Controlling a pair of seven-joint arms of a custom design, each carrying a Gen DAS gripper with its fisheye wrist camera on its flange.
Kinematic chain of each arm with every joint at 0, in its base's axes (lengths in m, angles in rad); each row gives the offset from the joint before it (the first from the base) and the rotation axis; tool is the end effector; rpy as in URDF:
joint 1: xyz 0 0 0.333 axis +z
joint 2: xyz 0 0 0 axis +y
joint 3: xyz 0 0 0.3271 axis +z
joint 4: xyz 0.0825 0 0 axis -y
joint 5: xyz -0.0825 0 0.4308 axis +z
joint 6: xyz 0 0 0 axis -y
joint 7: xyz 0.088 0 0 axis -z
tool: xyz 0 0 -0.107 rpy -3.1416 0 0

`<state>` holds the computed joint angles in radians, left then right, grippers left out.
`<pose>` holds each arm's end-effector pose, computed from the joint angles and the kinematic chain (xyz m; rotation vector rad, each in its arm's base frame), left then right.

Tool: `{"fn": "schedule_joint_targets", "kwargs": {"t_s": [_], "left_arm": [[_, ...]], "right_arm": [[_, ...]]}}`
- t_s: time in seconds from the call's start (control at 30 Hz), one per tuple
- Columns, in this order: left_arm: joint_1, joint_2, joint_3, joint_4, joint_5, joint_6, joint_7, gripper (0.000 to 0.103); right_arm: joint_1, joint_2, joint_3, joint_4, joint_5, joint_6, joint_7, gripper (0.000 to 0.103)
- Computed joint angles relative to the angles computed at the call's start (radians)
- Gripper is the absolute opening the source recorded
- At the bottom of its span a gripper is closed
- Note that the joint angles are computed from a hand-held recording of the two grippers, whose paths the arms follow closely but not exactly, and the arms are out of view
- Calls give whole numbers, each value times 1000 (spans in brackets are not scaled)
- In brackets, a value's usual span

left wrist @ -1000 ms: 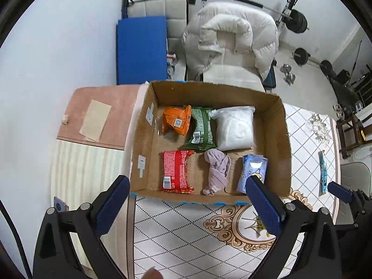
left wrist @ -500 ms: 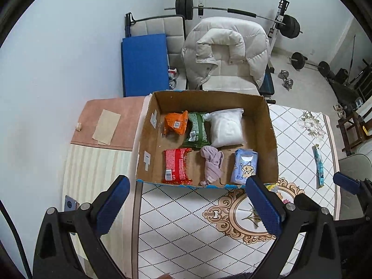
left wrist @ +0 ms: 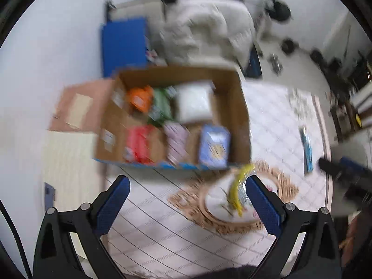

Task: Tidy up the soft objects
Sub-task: 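Grasp the yellow-silver sponge with the left tool while the right grasps the blue milk tube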

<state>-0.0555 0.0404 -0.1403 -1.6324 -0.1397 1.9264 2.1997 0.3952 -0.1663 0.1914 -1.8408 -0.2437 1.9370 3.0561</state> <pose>0.6307 -0.1333 0.6142 -1.1315 2.7570 -0.3845 0.4863 0.3127 0.6269 -1.0060 2.6263 -0.2803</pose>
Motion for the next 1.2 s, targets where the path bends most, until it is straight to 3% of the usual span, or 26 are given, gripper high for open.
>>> {"fn": "schedule_joint_targets", "kwargs": {"t_s": [0.17,0.3,0.4,0.6,0.67,0.7,0.83,0.9,1.0,1.07,1.2], "left_arm": [[-51,0,-37,-144,55,-3,-34,102],[-103,12,-66,-242,107,27,-81,89],[-140,31,-82,-288,167,44,-110,80],[-192,58,-95,-344,288,94,-170,79],[-199,72,-96,-337,295,72,-176,71],[-204,79,-95,-337,312,62,-189,56],[-200,87,-89,-329,288,44,-205,42],[-198,87,-87,-323,286,34,-222,39],[-190,56,-85,-341,263,43,-212,37],[-180,26,-82,-346,220,29,-194,37],[-155,-68,-66,-351,105,5,-107,37]], "right_arm": [[-27,-191,-43,-286,135,-14,-27,103],[-61,-297,-73,-467,215,9,-97,103],[-92,-331,-94,-557,250,34,-160,103],[-168,-327,-134,-673,283,102,-262,103],[-195,-310,-149,-702,295,131,-285,102],[-205,-302,-156,-713,304,147,-297,97],[-230,-251,-184,-737,363,219,-361,84],[-233,-215,-192,-730,393,232,-400,63],[-237,-197,-180,-717,401,233,-421,46],[-227,-209,-175,-721,433,241,-422,19],[-192,-241,-151,-726,484,268,-427,15]]}}
